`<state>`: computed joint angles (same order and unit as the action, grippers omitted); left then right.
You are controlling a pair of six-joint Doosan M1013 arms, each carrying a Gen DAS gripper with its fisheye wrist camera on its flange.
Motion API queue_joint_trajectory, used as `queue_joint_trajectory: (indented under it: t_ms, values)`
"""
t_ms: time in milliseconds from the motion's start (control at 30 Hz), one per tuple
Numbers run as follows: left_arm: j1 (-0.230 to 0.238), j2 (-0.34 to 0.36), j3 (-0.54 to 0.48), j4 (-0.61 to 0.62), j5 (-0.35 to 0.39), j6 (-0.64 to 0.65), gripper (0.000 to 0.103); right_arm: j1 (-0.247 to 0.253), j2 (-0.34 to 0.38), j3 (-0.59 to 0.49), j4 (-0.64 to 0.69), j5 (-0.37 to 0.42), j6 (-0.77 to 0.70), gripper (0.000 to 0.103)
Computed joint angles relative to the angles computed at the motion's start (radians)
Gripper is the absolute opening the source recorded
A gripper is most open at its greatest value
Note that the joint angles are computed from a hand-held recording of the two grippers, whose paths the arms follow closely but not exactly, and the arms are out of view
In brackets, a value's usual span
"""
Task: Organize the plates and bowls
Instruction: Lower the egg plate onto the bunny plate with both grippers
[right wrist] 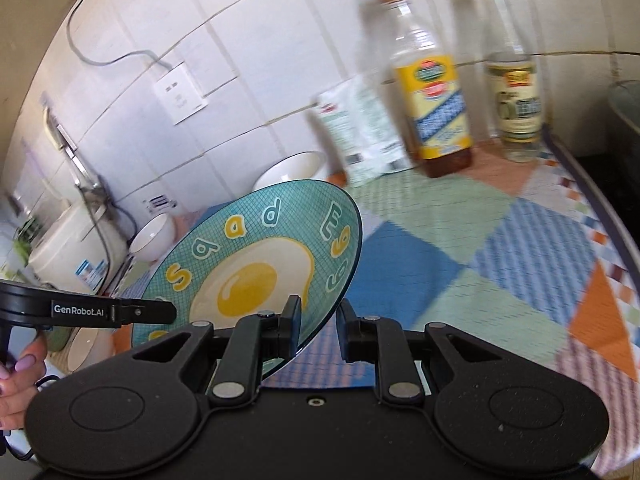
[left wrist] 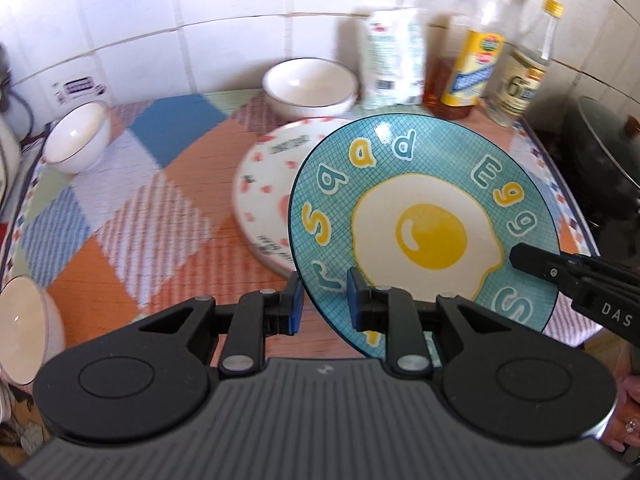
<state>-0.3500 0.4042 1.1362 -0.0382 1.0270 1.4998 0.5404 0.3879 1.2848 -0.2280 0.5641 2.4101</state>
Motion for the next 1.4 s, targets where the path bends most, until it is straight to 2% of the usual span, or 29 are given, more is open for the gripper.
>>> queue_joint_trajectory:
  t_ms: [200, 333, 600, 800, 1067, 1233, 1400]
  values:
    - [0.033, 0.010, -0.011, 0.015, 0.018, -0.007, 0.021, -0.014, 0.058, -0.072, 0.194, 0.017, -0.175, 0.023]
    - [0.046, 0.026, -0.018, 0.034, 0.039, -0.045, 0.020, -0.015, 0.100, -0.128, 0.251, 0.053, -0.252, 0.023]
    - [0.072, 0.079, -0.071, -0.019, 0.100, -0.096, 0.020, -0.042, 0.165, -0.230, 0.362, 0.154, -0.372, 0.023]
    - [0.068, 0.117, -0.123, -0.009, 0.129, -0.121, 0.020, -0.058, 0.205, -0.299, 0.375, 0.227, -0.417, 0.023]
    - [0.059, 0.163, -0.199, 0.007, 0.211, -0.122, 0.020, -0.066, 0.227, -0.335, 0.370, 0.285, -0.410, 0.023]
    - [0.051, 0.188, -0.253, 0.023, 0.276, -0.124, 0.021, -0.059, 0.267, -0.441, 0.318, 0.431, -0.347, 0.023]
    - [0.056, 0.213, -0.293, 0.007, 0.320, -0.158, 0.021, -0.052, 0.286, -0.487, 0.276, 0.487, -0.352, 0.023]
